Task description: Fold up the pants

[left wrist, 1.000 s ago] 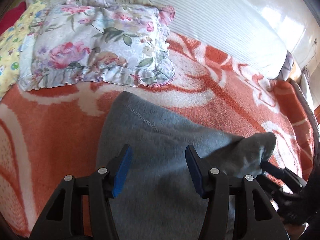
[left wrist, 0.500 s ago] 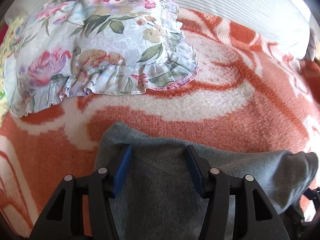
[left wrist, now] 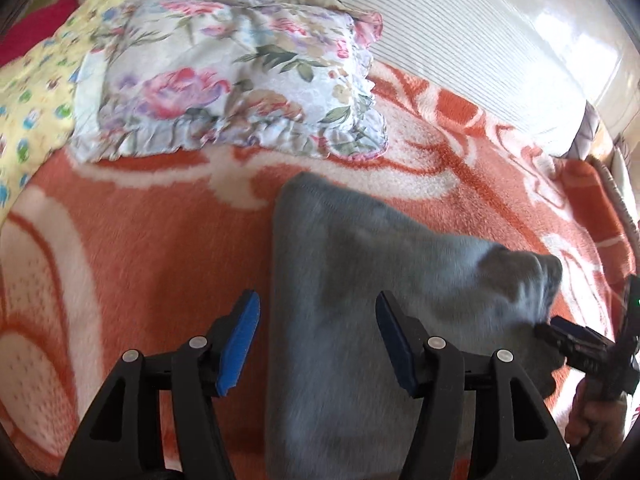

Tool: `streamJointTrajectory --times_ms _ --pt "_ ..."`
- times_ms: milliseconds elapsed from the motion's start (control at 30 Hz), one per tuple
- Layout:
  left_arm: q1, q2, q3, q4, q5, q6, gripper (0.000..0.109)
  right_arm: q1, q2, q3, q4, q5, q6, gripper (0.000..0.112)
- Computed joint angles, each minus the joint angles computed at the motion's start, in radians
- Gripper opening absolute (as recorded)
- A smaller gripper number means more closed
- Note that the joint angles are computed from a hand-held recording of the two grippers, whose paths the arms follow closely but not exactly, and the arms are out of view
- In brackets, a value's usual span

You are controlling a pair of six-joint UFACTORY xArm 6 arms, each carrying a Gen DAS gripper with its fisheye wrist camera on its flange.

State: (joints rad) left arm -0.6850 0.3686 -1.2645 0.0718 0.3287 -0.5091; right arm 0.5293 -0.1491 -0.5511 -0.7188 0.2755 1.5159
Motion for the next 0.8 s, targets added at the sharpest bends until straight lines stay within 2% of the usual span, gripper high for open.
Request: streamJointTrajectory --times_ms 100,167,267,400,500,667,800 --pt "-0.005 -0.043 0.072 -0.054 -0.024 0.034 0.061 0.007 -0.024 0.006 -0.046 0.018 0.069 0.083" --pt "-0.012 -0.062 0.105 -0.133 -0.037 0.100 0.061 0.002 -0.041 0.019 -0.073 0.003 0.118 0.084" --pt "-0.019 -0.073 0.126 -0.156 -0.045 0.123 0.062 -0.026 -0.045 0.042 -0.114 -0.094 0.185 0.084" --pt "-0.034 -0.067 0.125 -0.275 -0.045 0.244 0.063 -0.044 -0.021 0.049 -0.125 -0.193 0.237 0.084" --pt "-0.026 -0.050 0.105 -0.190 -0.026 0.181 0.063 -0.043 -0.002 0.046 -0.102 -0.226 0.227 0.084" --pt "-0.025 -0.022 0.082 -0.350 -0.013 0.324 0.064 -0.053 0.018 0.047 -0.080 -0.259 0.225 0.084" --pt "-0.021 0.035 0.023 -0.400 0.037 0.368 0.064 -0.039 0.052 0.062 0.120 -0.313 0.064 0.084"
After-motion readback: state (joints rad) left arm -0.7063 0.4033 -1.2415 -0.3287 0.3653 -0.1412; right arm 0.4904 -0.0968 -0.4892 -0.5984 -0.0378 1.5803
